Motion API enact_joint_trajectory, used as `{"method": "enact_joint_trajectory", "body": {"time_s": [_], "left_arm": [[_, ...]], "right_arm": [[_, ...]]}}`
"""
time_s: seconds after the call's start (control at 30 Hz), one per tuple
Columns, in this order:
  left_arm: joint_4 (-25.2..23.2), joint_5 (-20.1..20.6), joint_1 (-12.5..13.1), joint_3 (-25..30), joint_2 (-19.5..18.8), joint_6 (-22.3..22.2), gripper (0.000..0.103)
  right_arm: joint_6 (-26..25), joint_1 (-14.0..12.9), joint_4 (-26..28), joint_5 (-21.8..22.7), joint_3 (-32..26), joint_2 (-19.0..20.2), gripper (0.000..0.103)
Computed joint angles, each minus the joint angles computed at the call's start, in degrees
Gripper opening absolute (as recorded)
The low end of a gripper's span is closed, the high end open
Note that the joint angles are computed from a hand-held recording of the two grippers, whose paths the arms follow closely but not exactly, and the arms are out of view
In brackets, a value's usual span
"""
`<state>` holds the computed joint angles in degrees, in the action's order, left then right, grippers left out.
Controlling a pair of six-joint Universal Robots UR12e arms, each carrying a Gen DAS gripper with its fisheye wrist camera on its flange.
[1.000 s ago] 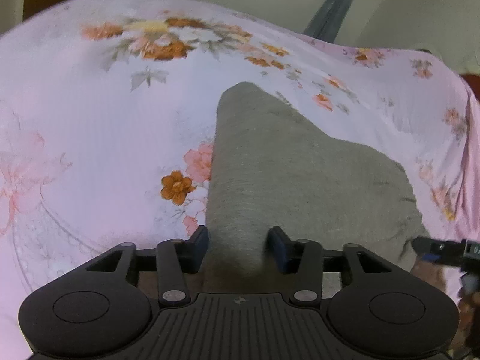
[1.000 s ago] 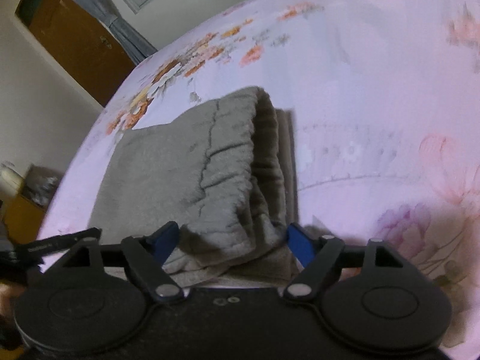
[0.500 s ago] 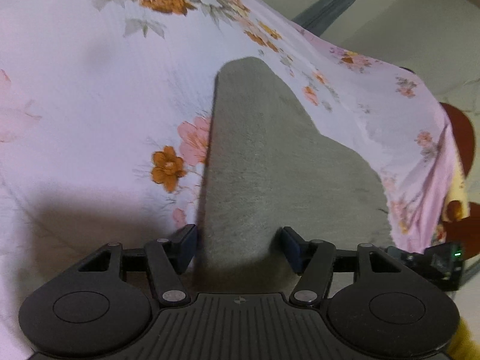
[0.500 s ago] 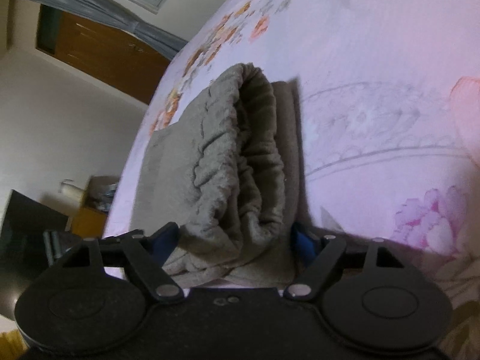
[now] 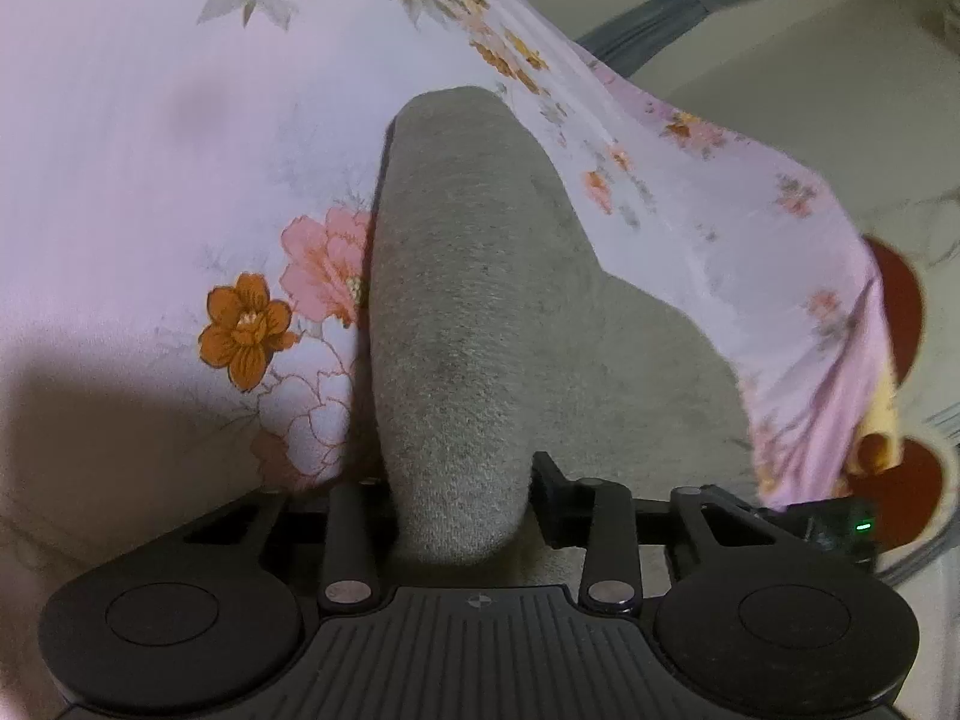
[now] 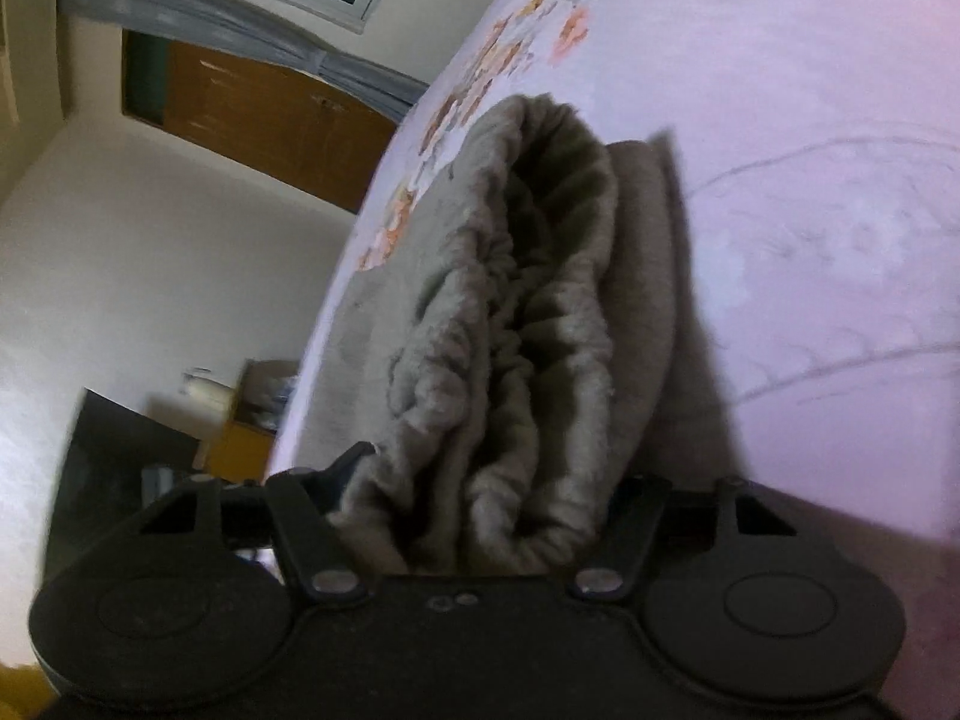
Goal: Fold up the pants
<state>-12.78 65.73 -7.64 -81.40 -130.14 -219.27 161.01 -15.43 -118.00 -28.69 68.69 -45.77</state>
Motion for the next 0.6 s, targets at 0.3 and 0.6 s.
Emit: {"method": "enact_joint_trajectory", "body": {"time_s": [0.3, 0.6], "left_arm": [[-5.3, 14.4, -4.2, 3.0, 1.6, 10.4, 0.023], [-0.2, 17.7, -4.9, 0.3, 4.7, 16.0, 0.023]], "right_arm": [[8.6, 0.4, -16.2, -2.0, 6.5, -4.2, 0.057], [11.6, 0.3, -20.2, 4.3, 6.9, -5.3, 0.056]]}}
